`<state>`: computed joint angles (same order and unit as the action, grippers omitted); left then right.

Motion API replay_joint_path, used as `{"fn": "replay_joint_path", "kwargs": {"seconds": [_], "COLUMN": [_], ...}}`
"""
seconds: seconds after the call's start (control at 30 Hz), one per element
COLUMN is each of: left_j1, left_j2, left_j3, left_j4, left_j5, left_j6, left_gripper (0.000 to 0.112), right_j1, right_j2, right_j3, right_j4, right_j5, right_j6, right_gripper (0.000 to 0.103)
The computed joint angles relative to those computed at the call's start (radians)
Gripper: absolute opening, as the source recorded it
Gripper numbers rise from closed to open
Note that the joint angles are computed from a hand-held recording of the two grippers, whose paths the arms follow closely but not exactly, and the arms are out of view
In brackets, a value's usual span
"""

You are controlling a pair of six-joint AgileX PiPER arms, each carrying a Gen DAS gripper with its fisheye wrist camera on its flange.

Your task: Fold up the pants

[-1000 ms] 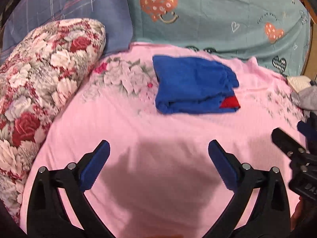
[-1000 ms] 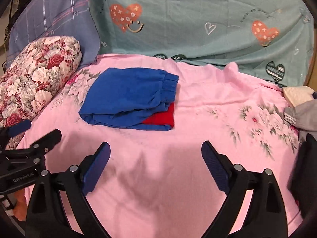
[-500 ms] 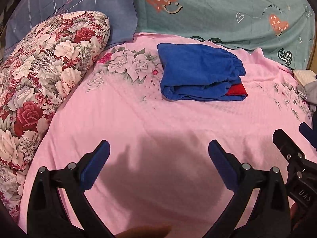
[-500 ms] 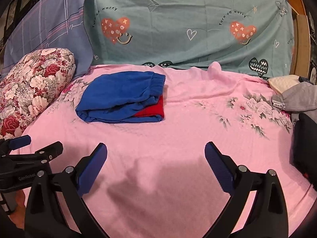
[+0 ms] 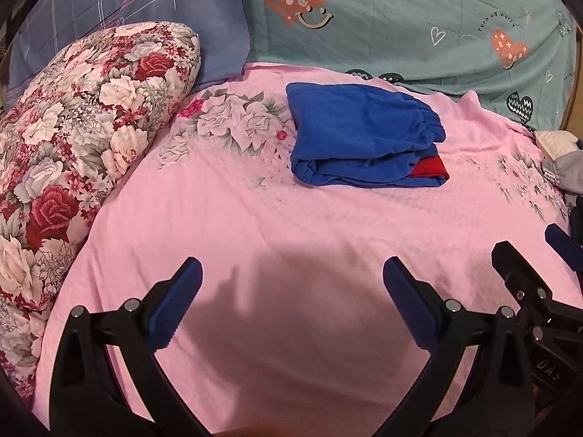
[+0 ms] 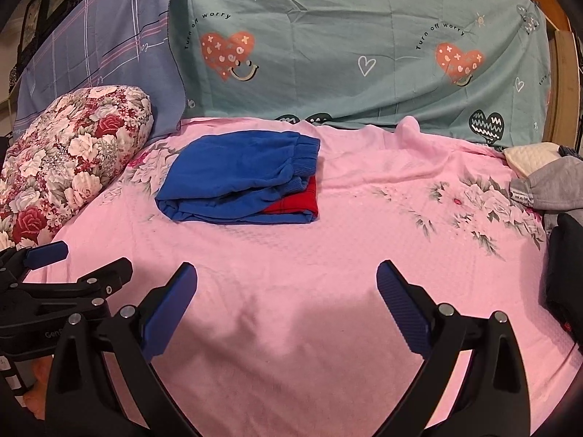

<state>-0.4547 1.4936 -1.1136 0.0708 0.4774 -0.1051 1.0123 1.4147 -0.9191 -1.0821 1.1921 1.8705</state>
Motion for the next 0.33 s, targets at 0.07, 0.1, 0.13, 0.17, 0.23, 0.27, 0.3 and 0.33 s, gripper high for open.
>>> {"fn": "replay_joint_path", "kwargs": {"seconds": [0.07, 0.1, 0.13, 0.17, 0.23, 0.27, 0.3, 0.33], "left_j1": [-0.002, -0.003, -0.003, -0.004, -0.002, -0.001, 0.000, -0.004], "left_j2": [0.004, 0.009, 0.012, 0.015, 0.022, 0.025, 0.026, 0.028], "left_j3": [-0.004, -0.008, -0.012, -0.015, -0.021, -0.024, -0.023, -0.025], "left_j4": [0.004, 0.005, 0.007, 0.013, 0.003, 0.002, 0.005, 0.020], "left_j5": [0.005, 0.011, 0.017, 0.023, 0.035, 0.038, 0.038, 0.041], "left_j6": [-0.007, -0.006, -0.006, -0.012, -0.008, -0.010, -0.011, -0.026], "left_gripper": [0.101, 0.101, 0.101, 0.101, 0.101, 0.101, 0.101, 0.101], "right_j1": [-0.002, -0.004, -0.005, -0.005, -0.005, -0.005, -0.005, -0.005], "right_j2": [0.001, 0.001, 0.002, 0.002, 0.004, 0.005, 0.005, 0.005], "right_j3": [0.001, 0.001, 0.000, 0.002, 0.000, -0.001, 0.000, 0.000], "right_j4": [0.003, 0.004, 0.006, 0.006, 0.007, 0.008, 0.009, 0.009], "right_j5": [0.001, -0.001, 0.000, -0.001, 0.001, 0.001, 0.002, 0.001], "right_j6": [0.001, 0.000, 0.000, 0.000, 0.000, -0.001, -0.001, -0.001], "right_gripper": [0.099, 0.099, 0.099, 0.099, 0.099, 0.099, 0.099, 0.099]}}
